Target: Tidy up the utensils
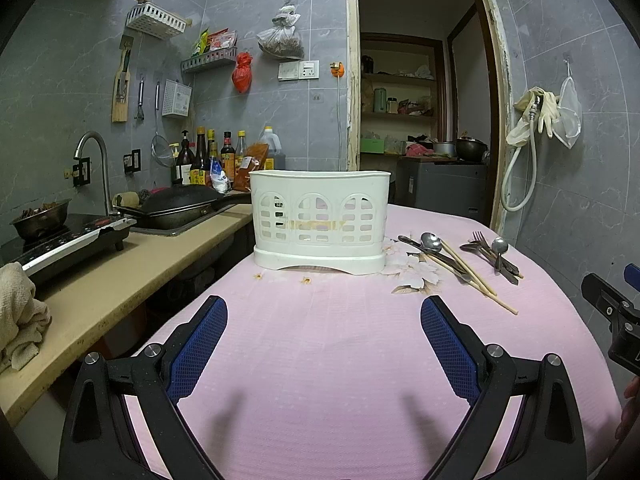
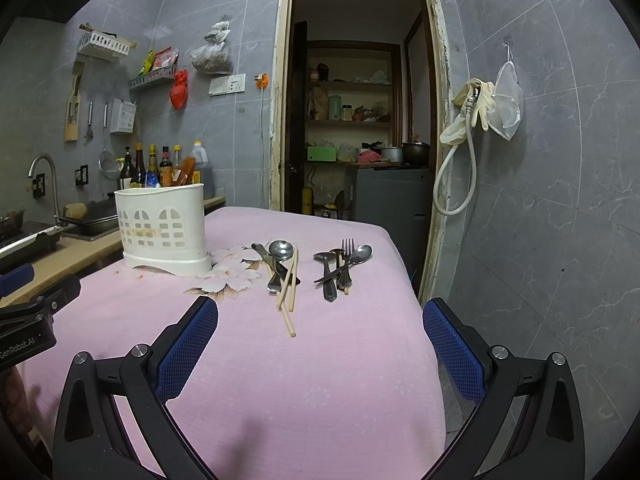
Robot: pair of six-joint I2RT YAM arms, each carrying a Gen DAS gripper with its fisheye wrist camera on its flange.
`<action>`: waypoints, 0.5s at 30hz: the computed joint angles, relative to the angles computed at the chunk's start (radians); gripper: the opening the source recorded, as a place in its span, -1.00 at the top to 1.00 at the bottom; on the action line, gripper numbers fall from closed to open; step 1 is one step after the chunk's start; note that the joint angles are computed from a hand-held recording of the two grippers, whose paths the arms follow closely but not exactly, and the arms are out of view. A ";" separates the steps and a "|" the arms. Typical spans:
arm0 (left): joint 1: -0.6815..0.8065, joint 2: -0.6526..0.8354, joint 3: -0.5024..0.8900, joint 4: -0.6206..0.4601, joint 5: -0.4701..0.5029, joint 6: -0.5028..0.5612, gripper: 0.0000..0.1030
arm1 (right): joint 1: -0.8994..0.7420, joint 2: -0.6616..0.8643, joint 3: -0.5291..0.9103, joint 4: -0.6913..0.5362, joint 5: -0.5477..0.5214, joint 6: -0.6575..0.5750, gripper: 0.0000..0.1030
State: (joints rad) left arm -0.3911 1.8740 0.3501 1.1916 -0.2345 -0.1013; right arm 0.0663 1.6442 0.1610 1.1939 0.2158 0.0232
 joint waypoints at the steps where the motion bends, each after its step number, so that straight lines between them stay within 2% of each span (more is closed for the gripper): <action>1: 0.000 -0.001 0.000 -0.001 0.000 0.000 -0.84 | 0.000 0.000 0.000 -0.001 0.000 0.000 -1.00; 15: 0.000 0.010 0.002 0.007 0.000 -0.002 -0.84 | -0.009 -0.016 0.002 -0.019 -0.008 -0.003 -1.00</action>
